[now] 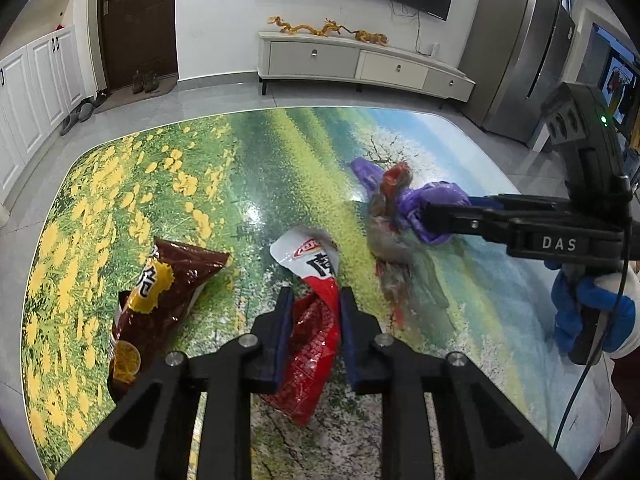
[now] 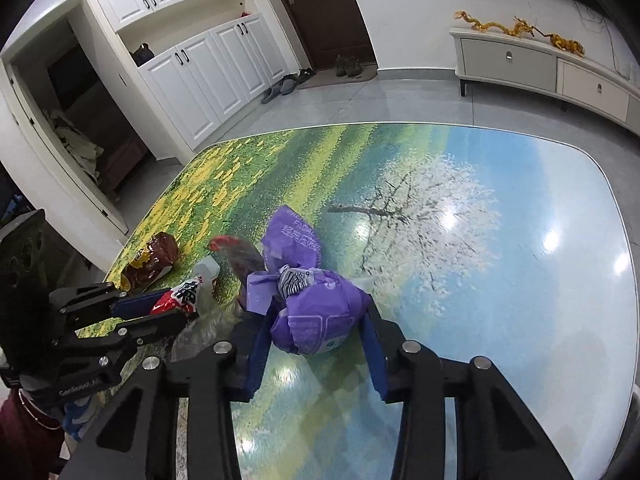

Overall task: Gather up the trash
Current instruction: 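Carry both items over the bin and open both tools to drop them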

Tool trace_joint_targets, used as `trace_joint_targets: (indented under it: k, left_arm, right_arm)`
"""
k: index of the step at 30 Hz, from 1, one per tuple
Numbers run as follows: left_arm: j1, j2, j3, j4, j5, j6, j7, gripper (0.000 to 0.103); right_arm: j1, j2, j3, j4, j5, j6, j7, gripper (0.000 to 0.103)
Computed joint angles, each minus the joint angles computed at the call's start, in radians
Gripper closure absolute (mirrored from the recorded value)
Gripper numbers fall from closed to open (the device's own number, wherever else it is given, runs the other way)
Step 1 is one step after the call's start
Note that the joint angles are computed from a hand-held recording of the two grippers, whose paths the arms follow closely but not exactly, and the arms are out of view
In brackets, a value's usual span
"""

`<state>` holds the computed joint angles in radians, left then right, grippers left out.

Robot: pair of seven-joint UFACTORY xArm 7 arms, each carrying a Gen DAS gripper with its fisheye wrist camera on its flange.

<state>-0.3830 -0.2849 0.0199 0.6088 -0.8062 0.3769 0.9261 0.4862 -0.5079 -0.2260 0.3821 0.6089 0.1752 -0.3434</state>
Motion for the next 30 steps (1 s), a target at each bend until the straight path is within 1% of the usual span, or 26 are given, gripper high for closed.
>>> trace_joint_targets:
  k: [2, 5, 9, 12, 15, 18, 20, 21, 24, 26, 30]
  left_arm:
    - [0.003, -0.028, -0.011, -0.022, 0.013, -0.005, -0.022, 0.083]
    - [-0.007, -0.08, -0.011, -0.061, 0.029, -0.012, -0.052, 0.083]
    - [-0.023, -0.157, 0.004, -0.11, 0.062, -0.016, -0.108, 0.083]
    - [-0.027, -0.225, 0.012, -0.147, 0.101, -0.013, -0.175, 0.083]
    - [-0.019, -0.308, -0.001, -0.186, 0.16, -0.024, -0.264, 0.083]
    - [-0.003, -0.396, -0.031, -0.219, 0.219, -0.036, -0.357, 0.083]
    - [0.012, -0.453, -0.065, -0.238, 0.262, -0.043, -0.419, 0.083]
    - [0.025, -0.489, -0.092, -0.251, 0.286, -0.046, -0.455, 0.083]
    - [0.028, -0.556, -0.126, -0.267, 0.336, -0.041, -0.524, 0.083]
    - [0.03, -0.598, -0.153, -0.276, 0.369, -0.034, -0.573, 0.083]
    - [0.033, -0.676, -0.208, -0.293, 0.432, -0.017, -0.667, 0.083]
  right_arm:
    - [-0.024, -0.037, 0.016, -0.023, -0.009, 0.005, 0.022, 0.066]
    - [-0.075, -0.118, 0.052, -0.069, -0.045, 0.023, 0.077, 0.066]
    - [-0.134, -0.238, 0.095, -0.123, -0.109, 0.058, 0.164, 0.066]
    - [-0.169, -0.324, 0.12, -0.149, -0.161, 0.095, 0.227, 0.066]
    - [-0.198, -0.422, 0.145, -0.181, -0.208, 0.133, 0.287, 0.066]
    - [-0.22, -0.531, 0.163, -0.212, -0.248, 0.18, 0.346, 0.066]
    - [-0.236, -0.598, 0.173, -0.227, -0.274, 0.215, 0.381, 0.066]
    - [-0.248, -0.641, 0.179, -0.237, -0.289, 0.241, 0.399, 0.066]
    - [-0.28, -0.756, 0.193, -0.259, -0.33, 0.312, 0.442, 0.066]
    - [-0.3, -0.852, 0.205, -0.277, -0.354, 0.377, 0.473, 0.066]
    - [-0.324, -0.987, 0.215, -0.294, -0.392, 0.48, 0.518, 0.066]
